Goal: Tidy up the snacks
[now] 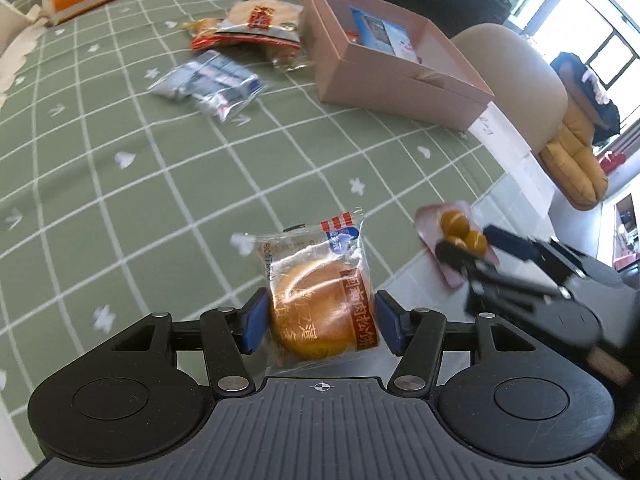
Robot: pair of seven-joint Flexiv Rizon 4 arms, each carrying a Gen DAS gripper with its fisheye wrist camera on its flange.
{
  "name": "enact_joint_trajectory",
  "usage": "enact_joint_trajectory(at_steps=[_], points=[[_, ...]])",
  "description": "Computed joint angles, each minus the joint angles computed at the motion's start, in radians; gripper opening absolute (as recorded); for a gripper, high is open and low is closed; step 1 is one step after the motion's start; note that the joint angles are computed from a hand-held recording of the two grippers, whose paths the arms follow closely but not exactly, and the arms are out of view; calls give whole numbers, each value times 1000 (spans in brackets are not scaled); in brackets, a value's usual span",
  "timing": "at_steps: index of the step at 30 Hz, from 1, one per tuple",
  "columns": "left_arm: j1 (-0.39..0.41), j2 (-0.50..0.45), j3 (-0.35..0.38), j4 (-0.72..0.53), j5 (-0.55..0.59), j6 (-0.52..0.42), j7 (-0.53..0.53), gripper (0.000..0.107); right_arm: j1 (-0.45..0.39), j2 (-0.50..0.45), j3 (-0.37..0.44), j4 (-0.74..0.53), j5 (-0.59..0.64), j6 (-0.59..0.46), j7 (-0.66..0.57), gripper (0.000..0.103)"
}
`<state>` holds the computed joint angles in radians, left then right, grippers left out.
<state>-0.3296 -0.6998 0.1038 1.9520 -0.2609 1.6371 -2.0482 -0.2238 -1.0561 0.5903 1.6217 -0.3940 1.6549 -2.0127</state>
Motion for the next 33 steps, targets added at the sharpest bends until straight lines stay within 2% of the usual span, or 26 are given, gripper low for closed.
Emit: enact_joint_trajectory(at_steps=[2, 8, 9, 10, 16, 18, 19, 20, 23, 25, 27, 28, 29, 30, 31, 32, 33], points=[[0, 21, -4, 31, 10, 15, 6, 62, 45, 18, -61, 13, 14, 49, 19, 62], [31, 50, -53, 84, 25, 57, 44, 62, 88, 27, -131, 30, -26, 113, 84, 62], [34, 53, -57, 89, 25, 65, 49, 62, 88, 30, -136, 35, -39, 116, 92, 60], [34, 56, -60, 93, 23, 72, 53, 62, 72, 31, -123, 43, -62, 110, 93, 51], [75, 55, -112, 101, 18, 117, 83, 62, 64, 72, -141, 95, -118, 133, 98, 50], [91, 54, -135, 102, 21, 137, 94, 62, 36, 81, -115, 105, -139, 126, 110, 49], [98, 54, -144, 99, 22, 142, 101, 62, 18, 86, -97, 108, -150, 119, 114, 22], [101, 53, -150, 96, 23, 147, 108, 62, 0, 92, -77, 106, -163, 92, 118, 3], [118, 51, -174, 74, 33, 149, 139, 62, -60, 93, 0, 85, -170, 52, 95, 2], [122, 45, -181, 56, 34, 143, 157, 62, -121, 70, 87, 62, -182, -5, 47, 2], [119, 36, -183, 39, 26, 135, 165, 62, -140, 62, 119, 47, -165, -30, 18, 5], [124, 33, -189, 35, 24, 134, 167, 62, -138, 65, 114, 44, -152, -38, 11, 12], [132, 29, -200, 33, 23, 136, 169, 62, -143, 65, 119, 41, -139, -56, 4, 29], [143, 26, -212, 31, 23, 136, 171, 62, -151, 62, 128, 41, -123, -73, -3, 41], [149, 24, -218, 28, 21, 131, 173, 62, -158, 60, 134, 46, -104, -76, -7, 66], [151, 22, -219, 24, 18, 123, 175, 62, -161, 58, 134, 54, -87, -68, -14, 73], [148, 19, -216, 18, 15, 112, 177, 62, -159, 58, 128, 64, -71, -54, -21, 73]])
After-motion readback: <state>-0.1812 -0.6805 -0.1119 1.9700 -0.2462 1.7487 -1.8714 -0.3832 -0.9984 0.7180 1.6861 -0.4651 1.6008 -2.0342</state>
